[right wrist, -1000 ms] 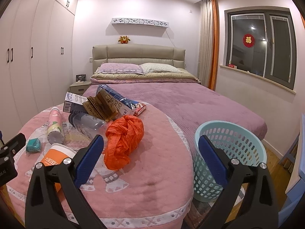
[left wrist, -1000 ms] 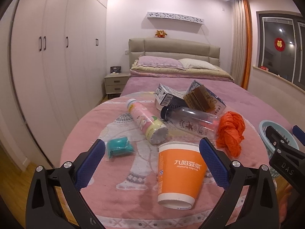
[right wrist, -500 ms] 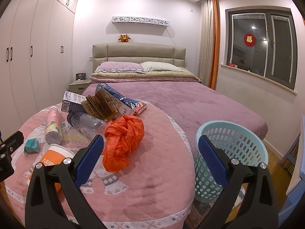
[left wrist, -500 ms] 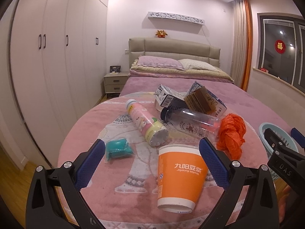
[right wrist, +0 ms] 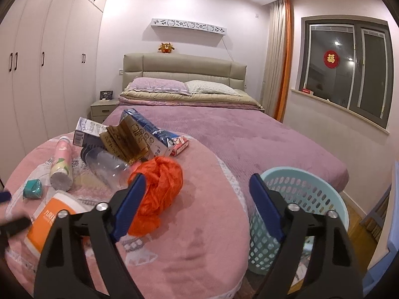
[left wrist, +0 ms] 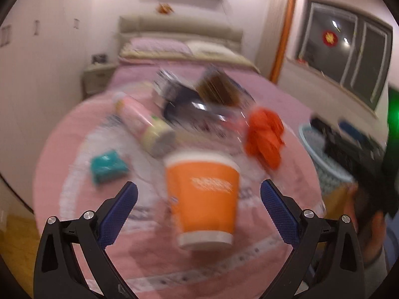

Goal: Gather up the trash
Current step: 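Grasp the orange paper cup with the left tool while the right tool grasps the orange bag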

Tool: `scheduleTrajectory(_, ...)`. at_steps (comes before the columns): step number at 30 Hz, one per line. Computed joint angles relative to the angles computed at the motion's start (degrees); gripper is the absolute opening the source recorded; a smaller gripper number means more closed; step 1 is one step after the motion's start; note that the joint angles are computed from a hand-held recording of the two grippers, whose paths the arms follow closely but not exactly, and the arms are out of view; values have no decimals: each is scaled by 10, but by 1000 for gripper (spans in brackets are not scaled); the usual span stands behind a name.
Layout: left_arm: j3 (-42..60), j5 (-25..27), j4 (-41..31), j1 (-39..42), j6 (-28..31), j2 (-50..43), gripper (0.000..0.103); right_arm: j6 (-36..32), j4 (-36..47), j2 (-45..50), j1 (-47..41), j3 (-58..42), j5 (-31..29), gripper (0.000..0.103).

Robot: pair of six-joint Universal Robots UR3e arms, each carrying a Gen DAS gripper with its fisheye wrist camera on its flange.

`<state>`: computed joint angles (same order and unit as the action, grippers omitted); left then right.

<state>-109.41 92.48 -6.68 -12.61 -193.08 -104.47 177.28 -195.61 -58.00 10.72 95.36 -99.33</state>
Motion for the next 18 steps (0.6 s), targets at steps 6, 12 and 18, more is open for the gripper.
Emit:
scheduleTrajectory(6, 104, 54, -96, -29, -21, -75, 92, 3, 138, 15, -42, -79, 106, 65)
scheduleTrajectory(12, 159, 39, -174, -22, -34, -112, 82, 11, 252, 59, -57, -168, 174, 71)
scheduleTrajectory(18, 181, 37, -190, -25, -28, -130, 66, 18, 328, 104, -54, -248, 199, 75)
